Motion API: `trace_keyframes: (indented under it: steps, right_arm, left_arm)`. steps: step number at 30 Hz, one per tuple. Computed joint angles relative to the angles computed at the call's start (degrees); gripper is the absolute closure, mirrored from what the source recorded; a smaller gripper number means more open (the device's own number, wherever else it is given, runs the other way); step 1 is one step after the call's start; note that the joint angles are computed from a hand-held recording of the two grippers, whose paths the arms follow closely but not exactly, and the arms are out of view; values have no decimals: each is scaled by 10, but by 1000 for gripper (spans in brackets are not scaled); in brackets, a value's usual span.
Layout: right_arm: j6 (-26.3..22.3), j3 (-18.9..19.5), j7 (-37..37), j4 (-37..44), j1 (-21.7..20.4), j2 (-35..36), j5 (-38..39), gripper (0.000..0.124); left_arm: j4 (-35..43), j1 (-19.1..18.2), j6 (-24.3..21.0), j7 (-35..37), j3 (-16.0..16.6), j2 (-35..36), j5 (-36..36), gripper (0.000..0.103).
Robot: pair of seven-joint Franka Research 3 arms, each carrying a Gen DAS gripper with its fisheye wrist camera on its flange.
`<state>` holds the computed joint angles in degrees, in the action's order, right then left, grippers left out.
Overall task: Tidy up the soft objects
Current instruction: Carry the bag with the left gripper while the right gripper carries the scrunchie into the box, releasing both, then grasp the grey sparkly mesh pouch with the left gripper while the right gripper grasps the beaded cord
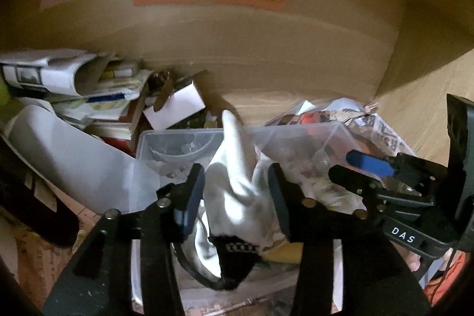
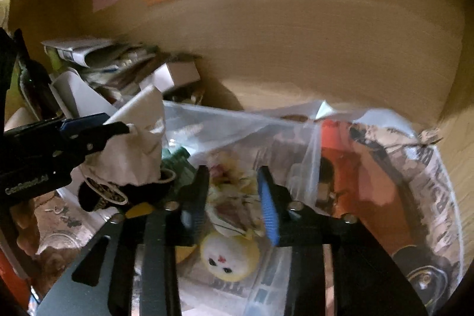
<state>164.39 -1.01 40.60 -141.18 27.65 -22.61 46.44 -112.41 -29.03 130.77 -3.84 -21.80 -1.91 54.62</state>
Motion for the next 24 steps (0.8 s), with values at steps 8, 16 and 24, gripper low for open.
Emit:
trace_keyframes:
  steps: [8, 16, 24]
  right_arm:
    - [49, -38, -54, -54, 50, -110, 45, 49]
    - [54, -60, -45, -119, 56, -201, 27, 31]
    - [17, -44, 32, -181, 4, -238, -33, 27]
  left_arm:
    - [-8, -13, -26, -24, -26, -41, 43, 29]
    - [-33, -22, -50, -48, -57, -75, 56, 3]
    - [-49, -38, -57, -37, -68, -71, 20, 1]
